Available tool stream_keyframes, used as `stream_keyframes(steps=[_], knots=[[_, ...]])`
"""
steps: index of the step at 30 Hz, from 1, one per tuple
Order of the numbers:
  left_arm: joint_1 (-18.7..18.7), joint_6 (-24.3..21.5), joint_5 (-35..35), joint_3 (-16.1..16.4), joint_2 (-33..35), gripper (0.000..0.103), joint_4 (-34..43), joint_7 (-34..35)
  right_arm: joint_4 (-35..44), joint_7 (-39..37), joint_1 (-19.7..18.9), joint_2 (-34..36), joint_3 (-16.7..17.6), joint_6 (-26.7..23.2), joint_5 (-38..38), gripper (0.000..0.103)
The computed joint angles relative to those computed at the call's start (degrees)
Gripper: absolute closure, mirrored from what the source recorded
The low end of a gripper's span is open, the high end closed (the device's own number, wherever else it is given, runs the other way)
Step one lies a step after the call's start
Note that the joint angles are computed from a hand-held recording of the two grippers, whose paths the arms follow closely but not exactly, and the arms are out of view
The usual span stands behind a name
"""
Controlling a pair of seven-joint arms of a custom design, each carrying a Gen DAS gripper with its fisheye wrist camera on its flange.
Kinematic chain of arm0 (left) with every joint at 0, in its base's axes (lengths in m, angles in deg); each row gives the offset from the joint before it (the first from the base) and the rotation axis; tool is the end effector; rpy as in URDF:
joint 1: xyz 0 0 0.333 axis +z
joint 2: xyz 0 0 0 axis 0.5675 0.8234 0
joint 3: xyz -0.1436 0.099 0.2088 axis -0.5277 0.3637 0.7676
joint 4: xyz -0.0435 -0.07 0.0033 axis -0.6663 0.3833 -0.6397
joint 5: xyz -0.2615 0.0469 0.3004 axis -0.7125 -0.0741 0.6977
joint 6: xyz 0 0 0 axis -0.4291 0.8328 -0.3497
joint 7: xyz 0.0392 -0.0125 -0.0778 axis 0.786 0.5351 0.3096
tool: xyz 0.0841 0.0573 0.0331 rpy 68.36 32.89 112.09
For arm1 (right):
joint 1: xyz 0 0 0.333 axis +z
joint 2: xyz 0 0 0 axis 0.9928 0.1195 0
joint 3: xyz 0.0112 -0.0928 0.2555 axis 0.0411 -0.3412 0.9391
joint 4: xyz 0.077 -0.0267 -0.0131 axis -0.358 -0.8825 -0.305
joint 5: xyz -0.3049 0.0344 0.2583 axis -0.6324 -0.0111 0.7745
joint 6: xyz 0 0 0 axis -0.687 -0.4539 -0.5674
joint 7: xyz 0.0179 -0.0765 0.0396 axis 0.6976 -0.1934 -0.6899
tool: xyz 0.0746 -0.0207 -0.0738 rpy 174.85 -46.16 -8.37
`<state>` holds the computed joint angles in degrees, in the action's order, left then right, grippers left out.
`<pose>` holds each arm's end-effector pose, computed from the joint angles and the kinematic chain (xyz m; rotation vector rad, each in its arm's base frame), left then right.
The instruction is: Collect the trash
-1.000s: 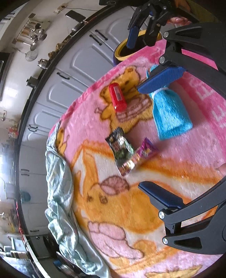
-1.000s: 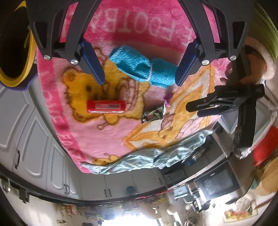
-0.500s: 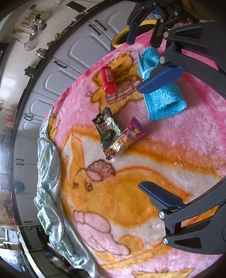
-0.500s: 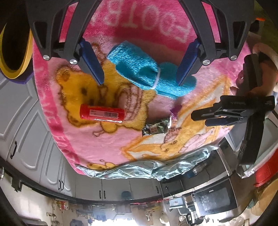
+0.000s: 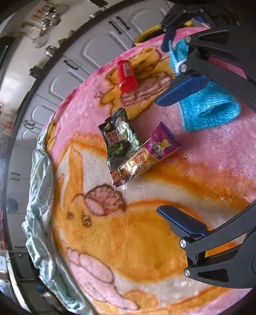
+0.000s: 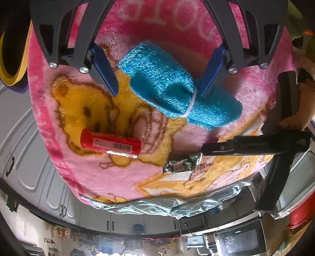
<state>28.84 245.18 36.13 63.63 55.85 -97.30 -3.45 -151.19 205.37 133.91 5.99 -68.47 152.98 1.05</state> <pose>0.5281 -0.2854 0.2980 -1.7918 2.1738 -0.9433 0.4447 0.4971 0.2921 -2.0382 1.4781 -0.3586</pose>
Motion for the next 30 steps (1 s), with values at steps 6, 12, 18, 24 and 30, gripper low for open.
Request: stream_keyframes(steps=[6,12,18,24,30], knots=[[-2.7,-1.2,2.6,3.3,0.3,0.051,0.7,-2.3,0.0,-5.8,-1.5,0.2,2.2,0.5,3.6,0.053],[3.6,-1.5,-2.4,-1.9,0.0,0.084,-0.3,1.8,-1.1,-9.1,-1.2,-0.7,2.3,1.0,5.6,0.069],[7.5,-2.7,-8.6,-5.6,-1.1,0.086,-1.0,8.7,-3.0,-9.2,-1.1,-2.3,2.2,1.6,6.8,0.071],[2.4,-2.6,-5.3,0.2,-3.0,0.042,-0.6,12.0,-3.7,-7.8,-0.6,-2.9,1.7,2.1,6.8,0.074],[0.8,-7.0,-1.7,1.8,2.0,0.042,6.4,16.4,-6.4,-4.7,0.1,-5.0,0.4,5.1,6.2,0.081]])
